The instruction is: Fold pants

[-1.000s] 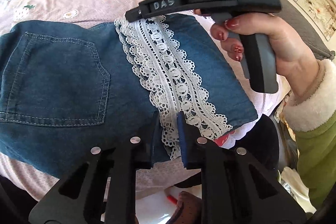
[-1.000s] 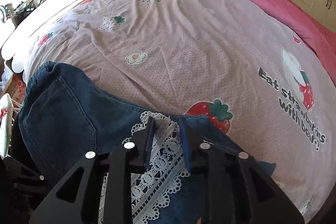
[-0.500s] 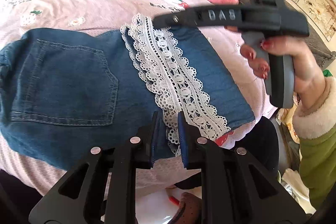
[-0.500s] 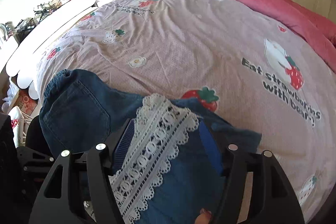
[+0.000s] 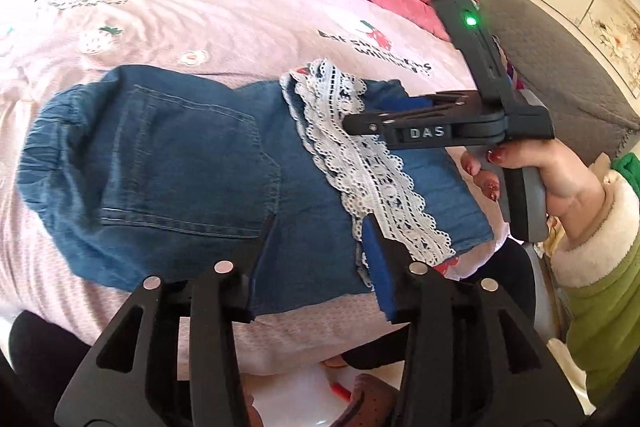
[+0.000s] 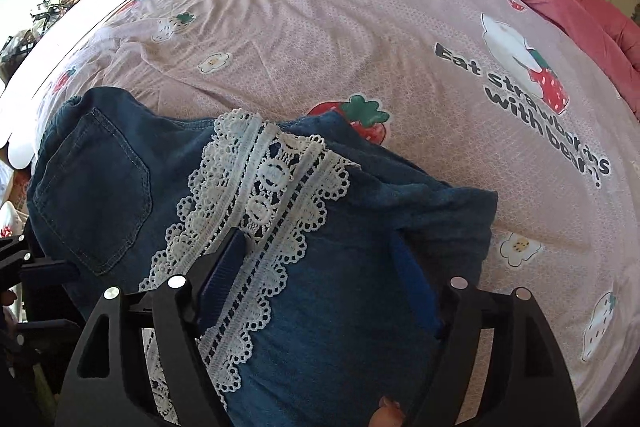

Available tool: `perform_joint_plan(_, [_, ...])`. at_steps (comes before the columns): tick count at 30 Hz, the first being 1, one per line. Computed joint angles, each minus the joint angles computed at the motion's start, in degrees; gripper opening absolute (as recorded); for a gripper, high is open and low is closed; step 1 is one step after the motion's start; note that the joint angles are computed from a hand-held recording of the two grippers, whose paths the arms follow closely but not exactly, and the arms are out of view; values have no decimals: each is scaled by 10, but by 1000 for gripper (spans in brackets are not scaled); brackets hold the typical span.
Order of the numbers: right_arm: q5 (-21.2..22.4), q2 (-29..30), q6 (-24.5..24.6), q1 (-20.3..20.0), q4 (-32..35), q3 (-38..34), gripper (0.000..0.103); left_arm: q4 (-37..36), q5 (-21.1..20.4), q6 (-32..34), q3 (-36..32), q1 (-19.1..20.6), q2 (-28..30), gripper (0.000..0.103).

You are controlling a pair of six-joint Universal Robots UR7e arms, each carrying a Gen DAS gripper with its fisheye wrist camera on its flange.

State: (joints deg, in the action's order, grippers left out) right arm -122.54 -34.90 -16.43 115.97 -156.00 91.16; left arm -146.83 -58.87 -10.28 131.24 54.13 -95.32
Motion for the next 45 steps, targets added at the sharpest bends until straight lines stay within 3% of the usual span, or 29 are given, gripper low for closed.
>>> perform_joint_plan(5, [34, -23, -3, 11, -33, 17, 82, -1, 9, -2, 1, 3, -12, 51])
perform_joint_plan(14, [69, -70, -27, 34, -71, 80, 87, 15, 44, -10, 9, 5, -58, 76])
perform_joint_plan(17, [74, -84, -51, 48, -83, 117, 87, 17, 55, -17, 8, 12, -64, 79])
perform_joint_plan(21, [56, -91, -126, 77, -145, 183, 87, 20, 58, -22, 4, 23, -72, 80])
perform_joint_plan(24, [47, -88, -163, 93, -189, 226, 79, 19, 67, -20, 8, 22, -75, 82])
perform_joint_plan(25, [39, -84, -174, 99, -204, 236, 73, 18, 71, -18, 8, 22, -75, 82])
perform_joint_plan(30, [-38, -32, -236, 112, -287, 239, 69, 20, 108, -19, 11, 23, -64, 84])
perform_joint_plan(34, [-74, 6, -264, 103, -298, 212, 48, 21, 100, -19, 10, 33, -67, 84])
perform_joint_plan(35, [-75, 9, -260, 101, -291, 208, 41, 21, 98, -20, 10, 35, -69, 84])
perform_joint_plan(38, [-23, -17, -192, 86, -239, 207, 22, 21, 92, -18, 9, 39, -72, 85])
perform_joint_plan(40, [6, -35, -158, 77, -223, 208, 17, 19, 89, -19, 9, 42, -72, 85])
perform_joint_plan(45, [89, -67, -76, 52, -186, 217, 17, 14, 87, -19, 11, 44, -69, 88])
